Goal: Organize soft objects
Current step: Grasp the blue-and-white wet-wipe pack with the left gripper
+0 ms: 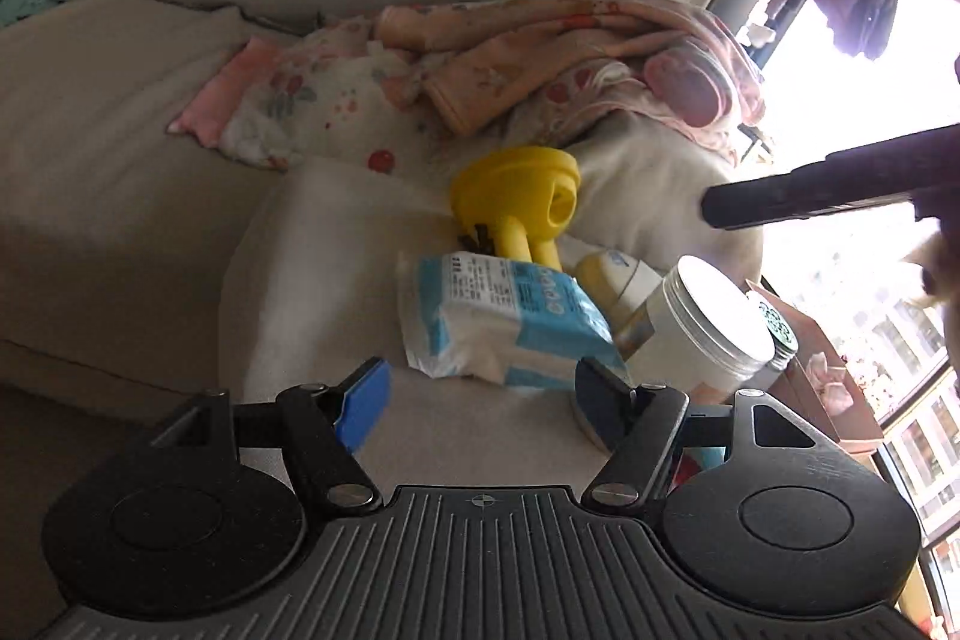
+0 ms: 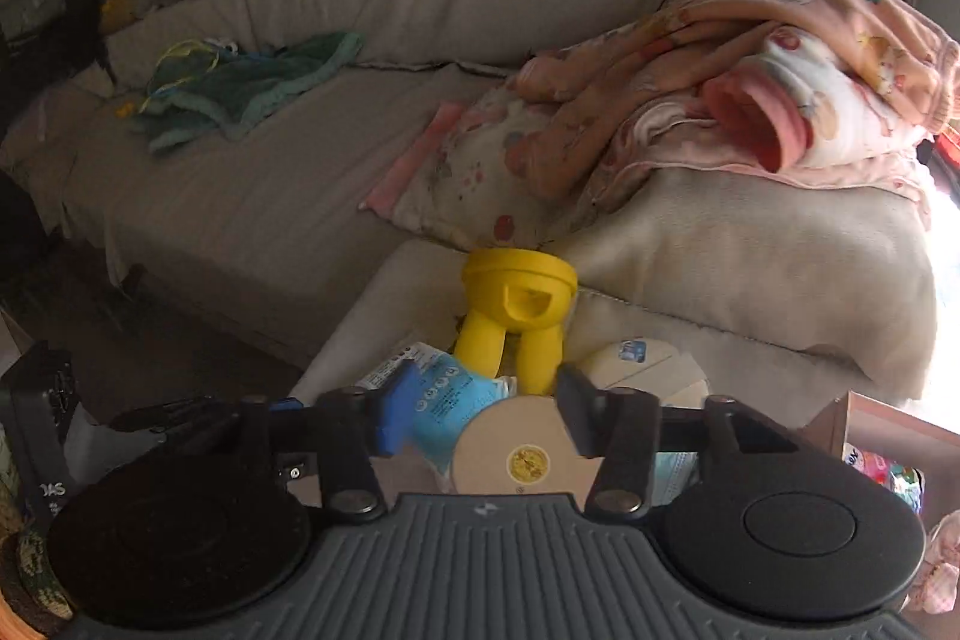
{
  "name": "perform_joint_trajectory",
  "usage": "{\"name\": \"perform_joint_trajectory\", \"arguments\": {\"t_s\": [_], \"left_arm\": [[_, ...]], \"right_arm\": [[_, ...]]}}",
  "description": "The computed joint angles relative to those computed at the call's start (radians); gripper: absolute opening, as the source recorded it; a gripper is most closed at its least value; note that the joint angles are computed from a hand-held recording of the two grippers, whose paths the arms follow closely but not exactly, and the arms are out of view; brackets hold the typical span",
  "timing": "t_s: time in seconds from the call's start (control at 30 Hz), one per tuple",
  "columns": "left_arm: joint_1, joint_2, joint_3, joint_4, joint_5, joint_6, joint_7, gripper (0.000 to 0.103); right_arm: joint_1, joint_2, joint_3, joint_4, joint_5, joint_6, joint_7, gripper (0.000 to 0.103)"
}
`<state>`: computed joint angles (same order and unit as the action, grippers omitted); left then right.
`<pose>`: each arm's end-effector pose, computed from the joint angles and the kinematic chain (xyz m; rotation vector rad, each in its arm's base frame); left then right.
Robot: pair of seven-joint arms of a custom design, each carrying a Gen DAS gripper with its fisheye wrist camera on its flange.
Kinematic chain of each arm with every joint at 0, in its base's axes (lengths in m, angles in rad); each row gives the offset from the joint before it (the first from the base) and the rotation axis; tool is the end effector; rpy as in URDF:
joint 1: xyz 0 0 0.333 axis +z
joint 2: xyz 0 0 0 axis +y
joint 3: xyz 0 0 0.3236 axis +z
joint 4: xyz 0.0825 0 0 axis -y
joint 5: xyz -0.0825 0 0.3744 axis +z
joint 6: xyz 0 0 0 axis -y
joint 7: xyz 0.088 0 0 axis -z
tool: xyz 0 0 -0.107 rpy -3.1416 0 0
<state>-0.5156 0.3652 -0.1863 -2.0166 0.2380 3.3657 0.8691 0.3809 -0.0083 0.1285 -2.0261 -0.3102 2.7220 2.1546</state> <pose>0.4846 -0.4269 0.4084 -1.6875 2.0916 -1.4443 0.5084 0.2971 0.5436 -1.8854 1.5996 -0.4917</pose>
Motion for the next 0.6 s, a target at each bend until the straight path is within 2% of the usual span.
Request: {"name": "perform_joint_trajectory", "arguments": {"t_s": [0.03,0.1,0.17,0.27,0.33,0.4,0.43,0.5,0.53,0.6], "left_arm": [[0.044,0.001,-0.044,-0.008,0.017,0.008,-0.006,0.074],[0.11,0.008,-0.106,-0.019,0.049,0.024,-0.02,0.074],[0.151,0.02,-0.141,-0.027,0.071,0.047,-0.04,0.074],[0.197,0.023,-0.178,-0.054,0.093,0.074,-0.092,0.074],[0.269,0.033,-0.241,-0.061,0.141,0.076,-0.146,0.074],[0.33,0.043,-0.291,-0.067,0.187,0.079,-0.2,0.074],[0.342,0.047,-0.3,-0.068,0.201,0.083,-0.221,0.074],[0.328,0.051,-0.281,-0.063,0.199,0.089,-0.258,0.074],[0.315,0.052,-0.269,-0.058,0.194,0.089,-0.272,0.074],[0.293,0.06,-0.25,-0.04,0.183,0.09,-0.298,0.074]], "right_arm": [[0.006,0.054,0.005,0.066,0.017,-0.048,-0.041,0.015],[0.041,0.172,-0.011,0.21,-0.039,-0.148,-0.035,0.014],[0.089,0.274,-0.047,0.34,-0.102,-0.248,-0.018,0.014],[0.134,0.387,-0.086,0.484,-0.102,-0.363,-0.039,0.014],[0.126,0.413,-0.083,0.507,-0.029,-0.368,-0.082,0.014],[0.083,0.402,-0.036,0.487,0.139,-0.358,-0.189,0.014],[0.065,0.387,-0.015,0.468,0.216,-0.351,-0.248,0.014],[0.03,0.349,0.025,0.422,0.367,-0.327,-0.372,0.014],[0.032,0.321,0.025,0.389,0.399,-0.301,-0.395,0.014],[0.068,0.263,-0.012,0.325,0.36,-0.243,-0.361,0.014]]}}
